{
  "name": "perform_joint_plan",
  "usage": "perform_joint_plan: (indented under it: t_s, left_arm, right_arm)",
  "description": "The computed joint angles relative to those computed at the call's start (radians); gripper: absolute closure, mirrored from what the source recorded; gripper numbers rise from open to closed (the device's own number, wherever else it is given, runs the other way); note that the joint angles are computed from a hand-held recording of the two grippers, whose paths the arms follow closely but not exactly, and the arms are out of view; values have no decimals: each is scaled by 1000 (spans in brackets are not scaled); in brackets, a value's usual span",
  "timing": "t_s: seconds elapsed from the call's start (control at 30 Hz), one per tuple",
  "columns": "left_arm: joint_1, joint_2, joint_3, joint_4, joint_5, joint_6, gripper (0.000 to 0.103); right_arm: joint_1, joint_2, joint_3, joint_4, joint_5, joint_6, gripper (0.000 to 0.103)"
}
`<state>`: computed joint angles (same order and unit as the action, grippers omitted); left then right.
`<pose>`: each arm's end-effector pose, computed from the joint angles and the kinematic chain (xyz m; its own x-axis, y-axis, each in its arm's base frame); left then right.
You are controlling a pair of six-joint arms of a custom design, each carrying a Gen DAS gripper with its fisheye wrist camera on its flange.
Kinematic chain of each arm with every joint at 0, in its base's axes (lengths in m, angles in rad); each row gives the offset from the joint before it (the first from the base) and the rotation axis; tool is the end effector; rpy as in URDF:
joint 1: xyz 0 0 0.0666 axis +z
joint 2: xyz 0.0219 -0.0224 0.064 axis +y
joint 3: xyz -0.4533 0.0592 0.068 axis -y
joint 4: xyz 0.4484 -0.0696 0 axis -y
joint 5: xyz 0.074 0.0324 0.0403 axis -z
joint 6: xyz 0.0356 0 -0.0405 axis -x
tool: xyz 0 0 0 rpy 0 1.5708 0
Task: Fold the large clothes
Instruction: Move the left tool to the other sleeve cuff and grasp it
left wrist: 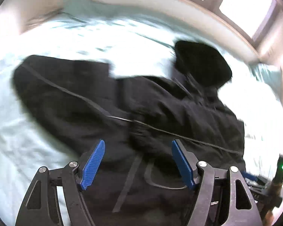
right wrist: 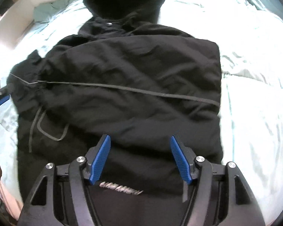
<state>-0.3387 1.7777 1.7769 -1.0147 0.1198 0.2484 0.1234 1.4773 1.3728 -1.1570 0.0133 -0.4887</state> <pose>0.6468 -0.2328 0.4669 -0.8726 0.0486 -0.4860 0.1803 0.9568 -0.2281 0.5225 0.0639 0.4370 -0.8905 0.3626 -0.2747 0.3387 0.9316 0.1317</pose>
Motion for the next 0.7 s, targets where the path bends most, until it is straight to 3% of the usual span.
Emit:
perform_joint_plan:
  t_s: [0.17,0.3,0.4,0.53,0.7]
  left_arm:
    - [179,-27,-19,38,44,13,28]
    - [315,47,53,80,82,50,28]
    - [390,151,163,67,148,87,28]
    - [446,287,296,66,247,152,28]
    - [483,422,435,81,294,229,28]
  right_arm:
    - [110,36,51,22,19,-85,34]
    - [179,83,79,73,41,-134,34]
    - [223,101,80,104,50,-198,34]
    - [280,151,117,97,77,-240,34]
    - [315,198,139,85,47,-260,34]
